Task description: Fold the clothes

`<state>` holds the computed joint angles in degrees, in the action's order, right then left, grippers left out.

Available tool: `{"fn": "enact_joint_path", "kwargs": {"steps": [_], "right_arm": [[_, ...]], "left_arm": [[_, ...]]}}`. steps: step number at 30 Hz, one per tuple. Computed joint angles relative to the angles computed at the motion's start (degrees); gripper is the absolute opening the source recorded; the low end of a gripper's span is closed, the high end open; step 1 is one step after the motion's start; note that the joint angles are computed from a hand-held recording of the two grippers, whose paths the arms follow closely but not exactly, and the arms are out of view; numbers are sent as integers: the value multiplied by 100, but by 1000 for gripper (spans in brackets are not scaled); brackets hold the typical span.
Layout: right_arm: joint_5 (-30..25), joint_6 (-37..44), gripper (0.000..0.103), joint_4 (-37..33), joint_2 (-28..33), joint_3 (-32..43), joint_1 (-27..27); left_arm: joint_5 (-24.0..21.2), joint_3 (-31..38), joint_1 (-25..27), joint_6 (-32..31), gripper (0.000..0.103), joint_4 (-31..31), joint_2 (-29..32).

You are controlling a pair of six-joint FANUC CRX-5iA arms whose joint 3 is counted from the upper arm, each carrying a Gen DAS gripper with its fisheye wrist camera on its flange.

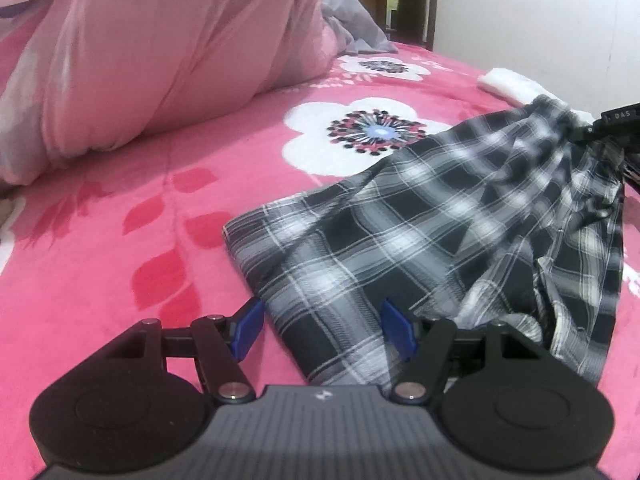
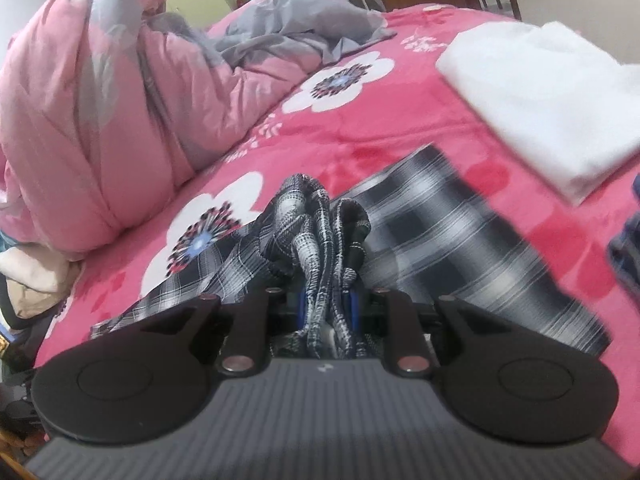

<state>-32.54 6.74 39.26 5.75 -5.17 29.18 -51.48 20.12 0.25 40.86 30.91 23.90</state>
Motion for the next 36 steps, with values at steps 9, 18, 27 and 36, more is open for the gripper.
{"fn": "enact_joint_path", "kwargs": {"steps": [9,18,27,36], "right_arm": [[145,174,17,55,-121,-219,-423],[-184,-1560,47,880,-232,-694,-474],[-1073,-1892,52,1434,-1135,-788,1017],[-1961,1827,63,498,1046,2007,2849]], "left_arm": [[-67,298,-198,108,67,-134,173],[-91,254,-157,164,68,-27,127],[-1023,706,369,813,65,687,460],[-1690,769,707,1296,44,1291,704]]}}
